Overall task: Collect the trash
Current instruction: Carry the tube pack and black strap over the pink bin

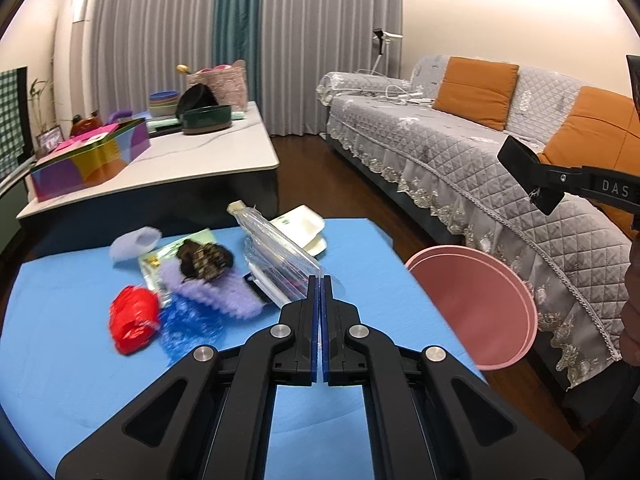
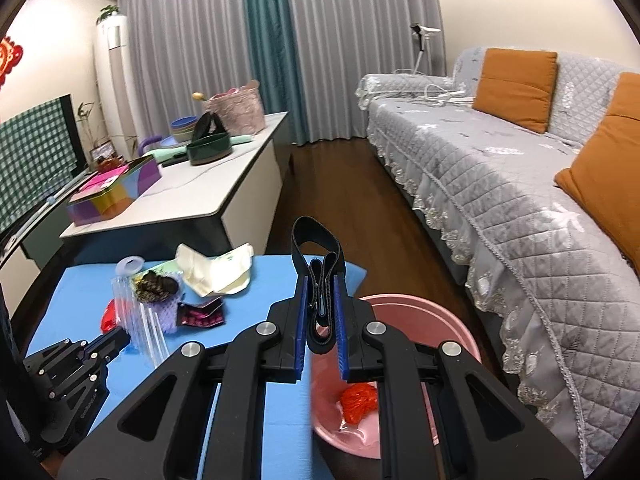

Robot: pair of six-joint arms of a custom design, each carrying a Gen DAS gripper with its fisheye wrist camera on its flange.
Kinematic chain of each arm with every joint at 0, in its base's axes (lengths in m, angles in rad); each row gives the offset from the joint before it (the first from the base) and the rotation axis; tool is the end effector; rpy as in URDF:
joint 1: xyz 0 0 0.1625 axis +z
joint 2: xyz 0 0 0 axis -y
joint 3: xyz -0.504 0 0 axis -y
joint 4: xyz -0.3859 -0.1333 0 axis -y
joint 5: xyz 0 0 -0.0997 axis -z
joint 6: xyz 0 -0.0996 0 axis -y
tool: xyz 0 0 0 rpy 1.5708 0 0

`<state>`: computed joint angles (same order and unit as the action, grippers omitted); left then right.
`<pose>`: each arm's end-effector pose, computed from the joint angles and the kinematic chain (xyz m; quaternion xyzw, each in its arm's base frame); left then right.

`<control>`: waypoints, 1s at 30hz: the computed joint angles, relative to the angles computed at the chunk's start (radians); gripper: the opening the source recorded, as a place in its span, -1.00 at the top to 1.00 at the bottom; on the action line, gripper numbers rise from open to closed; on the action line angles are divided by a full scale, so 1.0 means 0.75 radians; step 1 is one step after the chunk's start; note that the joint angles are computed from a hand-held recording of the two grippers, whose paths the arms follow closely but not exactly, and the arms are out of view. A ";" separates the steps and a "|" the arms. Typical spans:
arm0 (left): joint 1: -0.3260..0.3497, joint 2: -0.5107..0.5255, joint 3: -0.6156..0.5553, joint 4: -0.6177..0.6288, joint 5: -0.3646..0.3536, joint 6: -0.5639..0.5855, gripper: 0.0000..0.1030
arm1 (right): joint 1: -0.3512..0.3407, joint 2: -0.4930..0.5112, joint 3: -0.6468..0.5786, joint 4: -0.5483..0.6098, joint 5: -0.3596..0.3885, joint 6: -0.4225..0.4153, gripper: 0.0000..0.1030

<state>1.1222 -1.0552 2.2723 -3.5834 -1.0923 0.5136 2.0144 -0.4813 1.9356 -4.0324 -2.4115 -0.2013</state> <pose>-0.0620 -0.5418 0.2483 0.3331 0.8365 -0.3690 0.2306 0.3113 -0.5175 0.0613 0.0666 -0.8208 0.4806 0.3015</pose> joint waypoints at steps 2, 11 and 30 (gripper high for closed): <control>-0.010 0.010 -0.012 0.012 -0.008 0.000 0.98 | -0.011 -0.012 0.007 -0.007 -0.013 0.002 0.75; -0.050 0.068 -0.080 0.067 -0.093 0.034 0.99 | -0.063 -0.056 0.038 -0.071 -0.056 0.016 0.74; -0.045 0.244 -0.250 0.309 -0.359 0.039 0.99 | -0.144 -0.099 0.071 -0.039 -0.053 0.077 0.73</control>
<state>1.0883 -0.8724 2.0846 -3.3514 -1.3617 0.5428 1.9067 -0.5555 1.9890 -4.0617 -2.4511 -0.1435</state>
